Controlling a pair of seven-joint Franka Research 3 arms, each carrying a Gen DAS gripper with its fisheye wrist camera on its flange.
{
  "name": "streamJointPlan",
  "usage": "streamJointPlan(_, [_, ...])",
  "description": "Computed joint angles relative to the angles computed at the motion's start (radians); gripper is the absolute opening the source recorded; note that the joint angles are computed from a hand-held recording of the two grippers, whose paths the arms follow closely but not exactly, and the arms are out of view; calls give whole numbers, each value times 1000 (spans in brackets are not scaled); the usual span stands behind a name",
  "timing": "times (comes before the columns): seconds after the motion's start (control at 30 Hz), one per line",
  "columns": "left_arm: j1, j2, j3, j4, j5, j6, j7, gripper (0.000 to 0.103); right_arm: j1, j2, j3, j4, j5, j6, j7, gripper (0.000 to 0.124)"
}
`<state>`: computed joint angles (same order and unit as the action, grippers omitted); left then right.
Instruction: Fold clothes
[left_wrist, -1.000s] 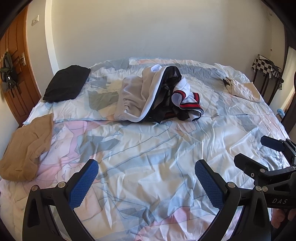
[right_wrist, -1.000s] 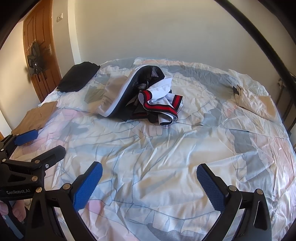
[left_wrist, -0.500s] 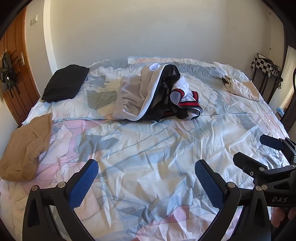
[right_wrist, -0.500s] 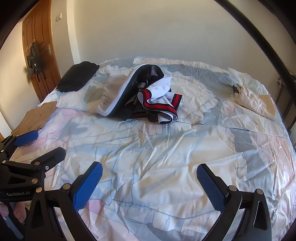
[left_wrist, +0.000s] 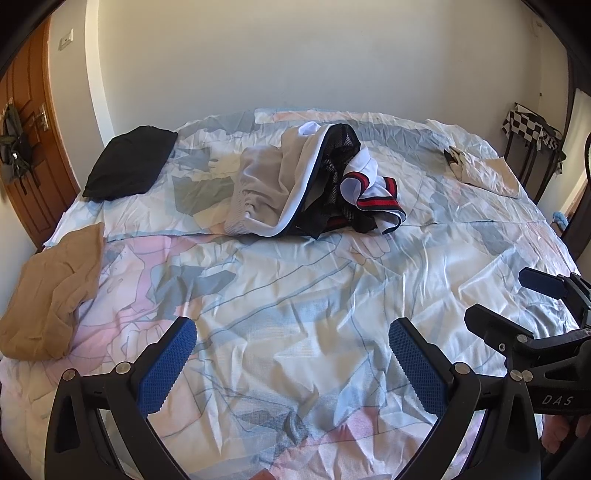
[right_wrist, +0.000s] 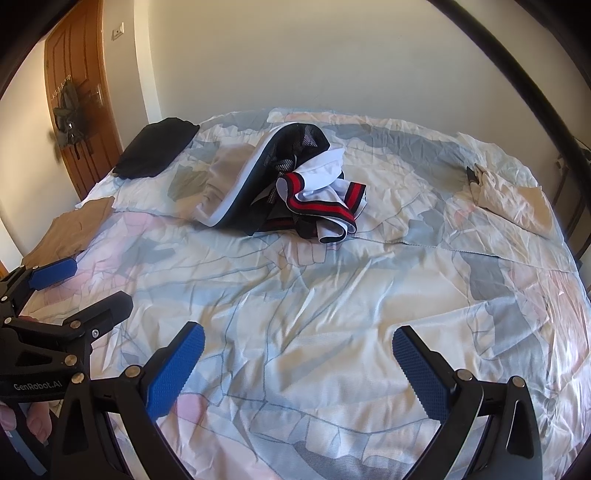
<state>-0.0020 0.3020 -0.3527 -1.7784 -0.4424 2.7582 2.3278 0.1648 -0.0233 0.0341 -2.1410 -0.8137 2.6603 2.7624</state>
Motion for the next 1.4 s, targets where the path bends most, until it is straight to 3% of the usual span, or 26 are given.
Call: streamJointPlan(1.4, [7,-3,-1,-3,-8,8,-5,103,-5,-7,1,-2,-13,-6,17,103])
